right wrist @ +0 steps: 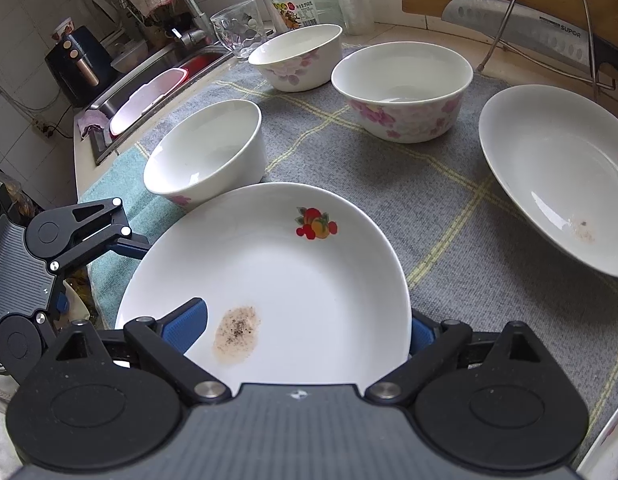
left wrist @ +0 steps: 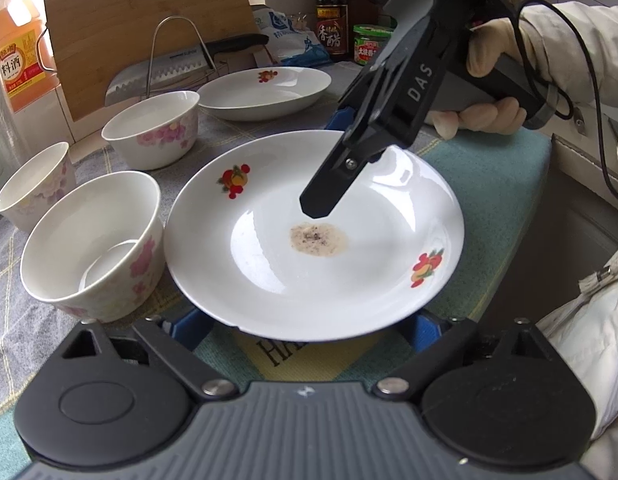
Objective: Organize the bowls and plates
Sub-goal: 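Carry the stained plate with the right tool over another white plate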
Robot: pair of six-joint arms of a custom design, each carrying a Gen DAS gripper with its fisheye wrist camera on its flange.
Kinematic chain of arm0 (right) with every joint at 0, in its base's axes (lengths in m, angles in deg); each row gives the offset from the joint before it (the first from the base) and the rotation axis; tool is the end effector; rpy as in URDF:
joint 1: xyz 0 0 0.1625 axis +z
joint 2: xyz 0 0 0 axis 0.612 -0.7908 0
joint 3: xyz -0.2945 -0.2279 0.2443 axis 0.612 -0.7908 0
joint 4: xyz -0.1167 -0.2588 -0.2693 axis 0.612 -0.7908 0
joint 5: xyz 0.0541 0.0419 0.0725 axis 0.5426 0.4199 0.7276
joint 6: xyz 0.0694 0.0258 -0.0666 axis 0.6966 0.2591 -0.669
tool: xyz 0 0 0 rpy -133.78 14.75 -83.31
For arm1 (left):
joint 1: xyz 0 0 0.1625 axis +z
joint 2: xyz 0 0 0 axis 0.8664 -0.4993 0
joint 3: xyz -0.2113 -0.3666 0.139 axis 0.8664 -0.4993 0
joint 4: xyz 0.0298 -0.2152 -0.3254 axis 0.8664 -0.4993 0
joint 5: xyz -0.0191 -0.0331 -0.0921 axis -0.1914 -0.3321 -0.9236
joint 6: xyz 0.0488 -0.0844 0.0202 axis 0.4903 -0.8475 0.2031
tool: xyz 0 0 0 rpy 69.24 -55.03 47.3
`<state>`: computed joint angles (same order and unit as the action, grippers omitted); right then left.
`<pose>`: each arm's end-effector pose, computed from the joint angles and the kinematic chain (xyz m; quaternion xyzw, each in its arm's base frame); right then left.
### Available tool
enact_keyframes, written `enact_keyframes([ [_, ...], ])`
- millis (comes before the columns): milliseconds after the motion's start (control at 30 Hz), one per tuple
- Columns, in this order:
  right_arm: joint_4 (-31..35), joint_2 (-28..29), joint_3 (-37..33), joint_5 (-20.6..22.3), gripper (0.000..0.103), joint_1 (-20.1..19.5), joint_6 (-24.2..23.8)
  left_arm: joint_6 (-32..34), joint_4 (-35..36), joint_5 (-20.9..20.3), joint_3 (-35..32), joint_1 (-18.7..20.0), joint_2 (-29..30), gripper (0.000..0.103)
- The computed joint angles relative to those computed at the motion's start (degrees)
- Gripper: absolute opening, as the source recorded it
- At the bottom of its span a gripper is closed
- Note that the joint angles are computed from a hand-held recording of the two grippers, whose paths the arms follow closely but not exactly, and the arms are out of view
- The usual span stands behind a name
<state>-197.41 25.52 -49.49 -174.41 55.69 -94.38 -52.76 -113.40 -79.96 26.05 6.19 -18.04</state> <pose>0.1725 -0.8612 -0.0292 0.5453 -0.8346 -0.0711 0.0319 -0.0620 -0.6370 0.0826 0.2466 0.8556 -0.3043 0.3384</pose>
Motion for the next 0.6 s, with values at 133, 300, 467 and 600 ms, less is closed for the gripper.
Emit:
enact_keyframes([
  [133, 0.19, -0.34, 0.20, 0.42, 0.101, -0.01, 0.79, -0.65, 0.52, -0.11, -0.03, -0.07, -0.38, 0.097],
  [300, -0.75, -1.33, 1.62, 0.42, 0.101, -0.02, 0.33, 0.96, 0.35, 0.41, -0.27, -0.51, -0.20, 0.096],
  [467, -2.39, -2.78, 3.69, 0.70, 0.101, -0.23, 0.35, 1.34, 1.36, -0.08, -1.03, -0.74, -0.24, 0.096],
  [600, -3.40, -3.85, 4.63, 1.18, 0.101, -0.55, 0.41, 1.63, 2.64, -0.81, -2.17, -0.98, -0.11, 0.096],
])
